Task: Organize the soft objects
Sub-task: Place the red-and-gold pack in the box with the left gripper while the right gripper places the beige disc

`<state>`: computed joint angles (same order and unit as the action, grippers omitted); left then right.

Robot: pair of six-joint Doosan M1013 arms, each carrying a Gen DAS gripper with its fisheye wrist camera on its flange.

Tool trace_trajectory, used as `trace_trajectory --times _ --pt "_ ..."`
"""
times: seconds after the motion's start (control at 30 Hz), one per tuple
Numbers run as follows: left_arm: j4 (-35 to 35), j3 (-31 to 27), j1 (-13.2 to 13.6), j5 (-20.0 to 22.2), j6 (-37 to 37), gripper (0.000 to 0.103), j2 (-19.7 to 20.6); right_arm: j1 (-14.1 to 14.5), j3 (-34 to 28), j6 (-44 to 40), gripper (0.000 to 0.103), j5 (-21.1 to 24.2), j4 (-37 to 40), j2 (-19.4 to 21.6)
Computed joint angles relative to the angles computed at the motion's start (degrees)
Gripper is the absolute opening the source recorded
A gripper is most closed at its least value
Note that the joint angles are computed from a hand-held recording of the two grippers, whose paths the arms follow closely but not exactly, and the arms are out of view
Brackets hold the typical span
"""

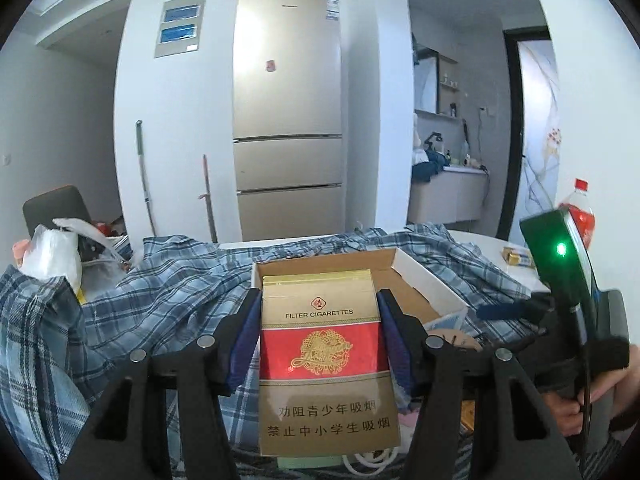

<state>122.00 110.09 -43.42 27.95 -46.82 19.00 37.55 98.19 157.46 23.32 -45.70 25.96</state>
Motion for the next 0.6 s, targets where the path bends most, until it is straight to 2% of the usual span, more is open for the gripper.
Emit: trace_trajectory --times 0.2,0.33,0.6 --pt "-3.6 0.0 -0.1 0.0 2.2 0.059 0.2 -0.3 -1.2 -9.7 0.090 0.6 8.8 1.1" --pt "-4.3 -0.1 -0.4 0.2 3.3 0.059 0.3 -0.4 -2.1 -13.3 0.089 2.5 12.3 1.9" --pt "-3.7 0.0 -0.5 0.6 3.2 0.059 0.4 -0.4 -3.0 -19.7 0.087 3.3 17.3 2.6"
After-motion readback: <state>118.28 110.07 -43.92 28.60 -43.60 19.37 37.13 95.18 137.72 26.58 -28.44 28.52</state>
